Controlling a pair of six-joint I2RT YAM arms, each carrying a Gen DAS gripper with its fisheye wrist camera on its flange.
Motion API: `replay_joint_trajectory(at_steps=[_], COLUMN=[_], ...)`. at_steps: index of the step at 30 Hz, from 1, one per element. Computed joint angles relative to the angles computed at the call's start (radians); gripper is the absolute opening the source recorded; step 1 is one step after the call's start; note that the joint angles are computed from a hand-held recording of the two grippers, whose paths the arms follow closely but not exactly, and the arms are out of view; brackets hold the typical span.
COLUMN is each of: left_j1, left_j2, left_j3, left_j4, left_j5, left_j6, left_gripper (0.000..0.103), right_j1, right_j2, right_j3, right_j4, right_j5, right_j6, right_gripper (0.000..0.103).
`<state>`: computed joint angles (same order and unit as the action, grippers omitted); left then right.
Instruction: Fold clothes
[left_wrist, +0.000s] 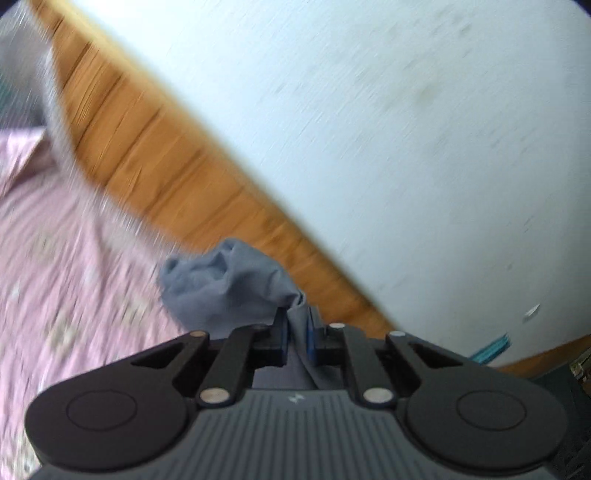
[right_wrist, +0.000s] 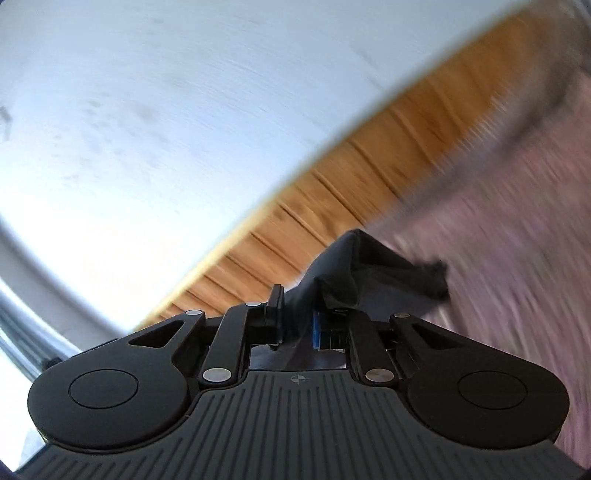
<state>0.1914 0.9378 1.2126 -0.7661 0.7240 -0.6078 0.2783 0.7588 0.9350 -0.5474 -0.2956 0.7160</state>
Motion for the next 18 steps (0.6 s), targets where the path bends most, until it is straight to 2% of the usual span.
replay_joint_trajectory(at_steps=[1,3,5,7,8,9,10,11,12,14,16,18], left_j1=[0.008,-0.021,-0.057,-0.107,-0.083,-0.052,-0.018,0.007,0.077,0.191,0.151,-0.024], left_j2=[-0.018,-0.067,-0.113,-0.124,-0.136,-0.143,-0.142,-0.139,-0.187,-0.279,-0.265,-0.194], left_j3=[-0.007,-0.105,-0.206,-0.406,-0.475,-0.539,-0.605,-0.668,-0.682,-0.666,-0.618,-0.579], left_j4=[0.004,-0.008,-0.013,0.02,-0.013,-0.045,-0.068,-0.084,-0.122,-0.202,-0.15,-0.007], left_j5=[-0.008,-0.086,-0.172,-0.31,-0.322,-0.33,-0.34,-0.371,-0.327,-0.26,-0.234,-0.295], left_j6=[-0.001,0.016,0.023,0.042,0.066,0.094,0.125,0.137,0.199,0.28,0.265,0.164], left_gripper=[0.009,0.009,0.015,0.021,0.016,0.01,0.004,0.005,0.006,0.009,0.014,0.019], right_j1=[-0.028,-0.049,-0.058,-0.039,-0.019,0.0,0.02,0.024,0.019,-0.013,-0.028,-0.008], right_j2=[0.046,0.11,0.145,0.181,0.213,0.268,0.354,0.39,0.389,0.277,0.218,0.206], right_j3=[0.028,0.049,0.001,-0.097,-0.161,-0.212,-0.249,-0.291,-0.341,-0.415,-0.395,-0.341], right_j4=[0.031,0.082,0.139,0.19,0.223,0.213,0.187,0.179,0.176,0.151,0.128,0.15], right_j5=[-0.041,-0.083,-0.115,-0.105,-0.085,-0.053,-0.014,0.006,0.013,-0.022,-0.018,0.015], right_j6=[-0.021,-0.061,-0.081,-0.118,-0.15,-0.182,-0.206,-0.215,-0.219,-0.241,-0.278,-0.297], right_gripper=[0.011,0.011,0.011,0.013,0.015,0.023,0.023,0.013,0.013,0.013,0.013,0.014])
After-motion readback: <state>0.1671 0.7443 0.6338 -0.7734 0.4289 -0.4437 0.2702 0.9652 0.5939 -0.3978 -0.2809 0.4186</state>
